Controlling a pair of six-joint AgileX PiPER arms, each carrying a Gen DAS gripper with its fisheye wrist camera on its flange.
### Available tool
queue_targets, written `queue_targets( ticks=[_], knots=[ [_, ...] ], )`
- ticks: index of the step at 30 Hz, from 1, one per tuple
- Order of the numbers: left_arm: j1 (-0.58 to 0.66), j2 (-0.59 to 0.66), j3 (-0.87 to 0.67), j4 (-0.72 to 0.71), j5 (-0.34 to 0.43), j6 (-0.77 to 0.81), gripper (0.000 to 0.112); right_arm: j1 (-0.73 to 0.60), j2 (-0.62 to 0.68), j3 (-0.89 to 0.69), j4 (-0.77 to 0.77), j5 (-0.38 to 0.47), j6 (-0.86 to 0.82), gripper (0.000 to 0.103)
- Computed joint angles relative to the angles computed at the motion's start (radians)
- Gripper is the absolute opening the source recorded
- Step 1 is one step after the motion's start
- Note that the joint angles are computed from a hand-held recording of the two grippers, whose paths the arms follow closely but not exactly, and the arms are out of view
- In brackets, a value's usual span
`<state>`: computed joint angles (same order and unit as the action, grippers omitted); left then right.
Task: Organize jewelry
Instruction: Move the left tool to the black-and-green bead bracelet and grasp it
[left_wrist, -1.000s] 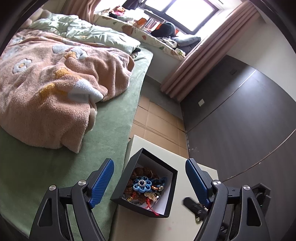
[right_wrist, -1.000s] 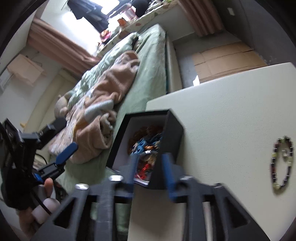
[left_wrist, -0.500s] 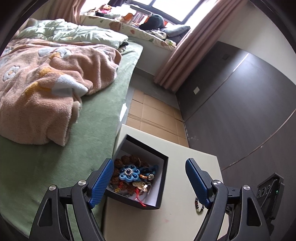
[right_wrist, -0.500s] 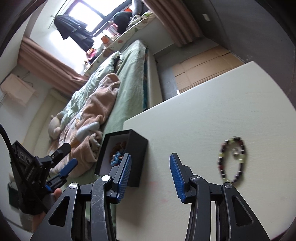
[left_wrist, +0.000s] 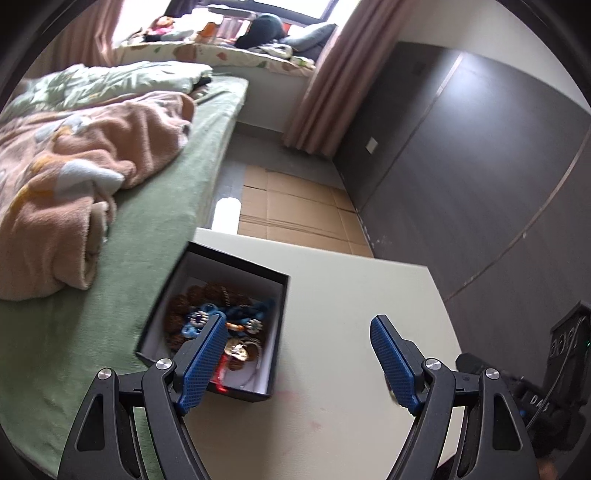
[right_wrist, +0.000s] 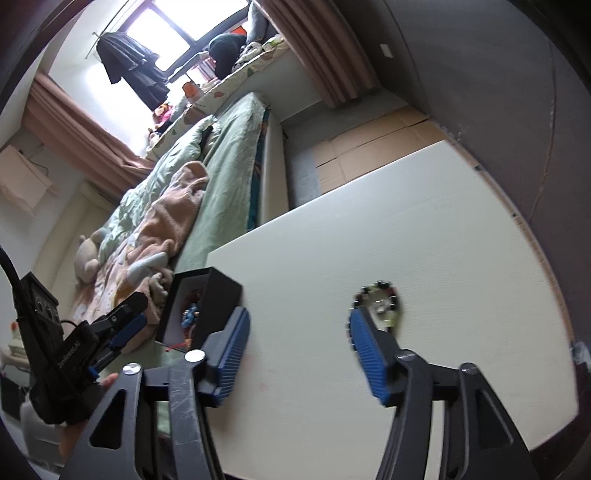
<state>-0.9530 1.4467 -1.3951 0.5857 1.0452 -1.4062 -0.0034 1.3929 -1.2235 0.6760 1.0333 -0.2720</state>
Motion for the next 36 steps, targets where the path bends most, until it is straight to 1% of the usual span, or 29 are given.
queue_targets(
  ticks=[3,5,7,8,15,19,23,28,30,32,33,34,36],
  knots=[
    [-0.021,0.048,-0.046,0.004,0.019,0.028,0.081,-0.038,-0.004,-0.002,-0.008,0.021,-0.022,0.06],
    [-0.032,0.071,-0.067,0.008,0.029,0.037,0.084,-0.052,-0.008,-0.002,-0.027,0.025,-0.021,0.066],
    [-0.043,0.095,-0.09,0.013,0.039,0.046,0.086,-0.071,-0.013,0.001,-0.037,0.026,-0.022,0.078],
    [-0.048,0.108,-0.104,0.014,0.044,0.054,0.087,-0.081,-0.014,0.003,-0.038,0.028,-0.025,0.079],
    [-0.054,0.188,-0.169,-0.025,0.035,0.123,0.087,-0.154,0.002,-0.007,-0.062,0.053,-0.027,0.08],
    [-0.05,0.231,-0.202,-0.047,0.026,0.152,0.087,-0.155,0.017,-0.027,-0.142,0.067,0.02,0.08],
    [-0.037,0.277,-0.229,-0.086,-0.011,0.2,0.087,-0.191,0.038,-0.037,-0.142,0.099,0.026,0.08],
    [-0.039,0.374,-0.314,-0.117,-0.017,0.266,0.087,-0.231,0.053,-0.041,-0.126,0.105,0.021,0.08],
    [-0.042,0.412,-0.349,-0.119,-0.009,0.282,0.083,-0.237,0.057,-0.045,-0.129,0.102,0.024,0.08],
    [-0.034,0.456,-0.391,-0.159,-0.004,0.324,0.076,-0.225,0.059,-0.05,-0.143,0.092,0.037,0.08],
    [-0.029,0.471,-0.401,-0.18,-0.005,0.339,0.07,-0.222,0.063,-0.053,-0.149,0.09,0.041,0.08],
    [-0.024,0.49,-0.413,-0.203,-0.004,0.356,0.066,-0.215,0.068,-0.056,-0.157,0.088,0.046,0.08],
    [-0.02,0.519,-0.435,-0.223,0.008,0.37,0.064,-0.203,0.075,-0.059,-0.18,0.082,0.05,0.08]
  ],
)
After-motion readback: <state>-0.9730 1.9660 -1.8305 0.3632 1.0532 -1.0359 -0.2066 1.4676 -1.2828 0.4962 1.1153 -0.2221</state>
